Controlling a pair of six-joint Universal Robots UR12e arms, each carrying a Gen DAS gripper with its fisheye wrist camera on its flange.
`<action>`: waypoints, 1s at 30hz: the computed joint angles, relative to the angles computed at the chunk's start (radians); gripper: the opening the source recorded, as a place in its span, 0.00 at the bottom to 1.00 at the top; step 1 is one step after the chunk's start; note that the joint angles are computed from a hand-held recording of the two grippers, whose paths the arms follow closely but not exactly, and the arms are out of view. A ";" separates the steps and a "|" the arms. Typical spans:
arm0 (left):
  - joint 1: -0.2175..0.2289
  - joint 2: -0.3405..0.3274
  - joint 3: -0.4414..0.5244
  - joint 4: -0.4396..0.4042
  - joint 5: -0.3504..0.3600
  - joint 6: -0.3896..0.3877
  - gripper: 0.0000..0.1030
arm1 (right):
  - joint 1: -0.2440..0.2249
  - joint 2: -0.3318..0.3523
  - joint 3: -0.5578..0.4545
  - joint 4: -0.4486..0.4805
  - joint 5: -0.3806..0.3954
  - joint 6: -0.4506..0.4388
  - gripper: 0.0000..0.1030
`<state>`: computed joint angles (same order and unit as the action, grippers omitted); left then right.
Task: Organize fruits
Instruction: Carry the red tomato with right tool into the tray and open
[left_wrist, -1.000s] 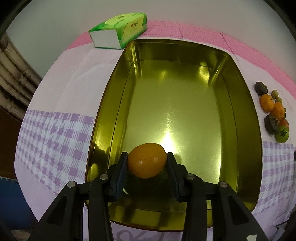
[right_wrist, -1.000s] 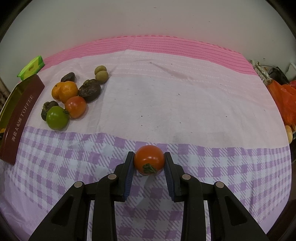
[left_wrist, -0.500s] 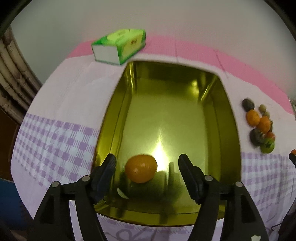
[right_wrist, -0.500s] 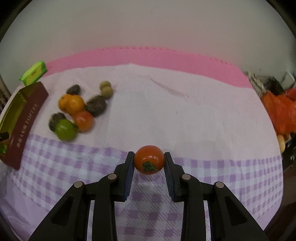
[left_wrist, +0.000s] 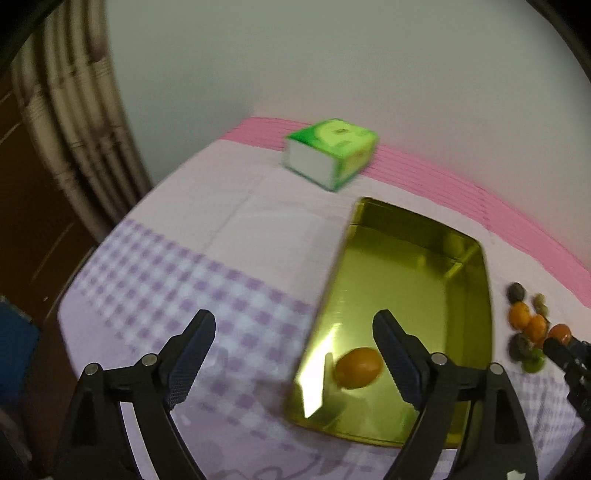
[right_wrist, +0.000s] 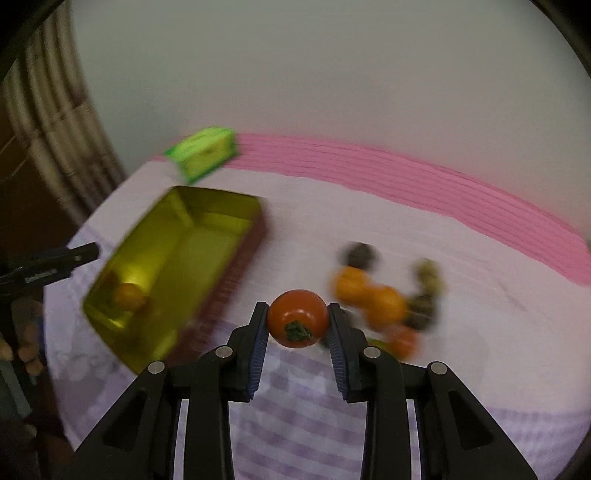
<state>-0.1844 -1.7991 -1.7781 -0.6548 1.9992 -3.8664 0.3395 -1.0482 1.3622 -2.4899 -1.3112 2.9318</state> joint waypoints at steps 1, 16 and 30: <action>0.001 0.009 -0.010 -0.002 0.004 -0.019 0.83 | 0.011 0.009 -0.014 0.016 0.013 -0.016 0.31; 0.028 0.034 -0.042 -0.053 -0.013 -0.118 0.93 | 0.113 0.076 -0.095 0.170 -0.004 -0.204 0.31; 0.038 0.032 -0.046 -0.049 -0.038 -0.129 0.94 | 0.132 0.112 -0.133 0.217 -0.040 -0.217 0.31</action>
<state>-0.1461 -1.7673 -1.8244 -0.7039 1.9609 -3.9951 0.4715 -0.9366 1.2290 -2.2724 -1.3515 2.7144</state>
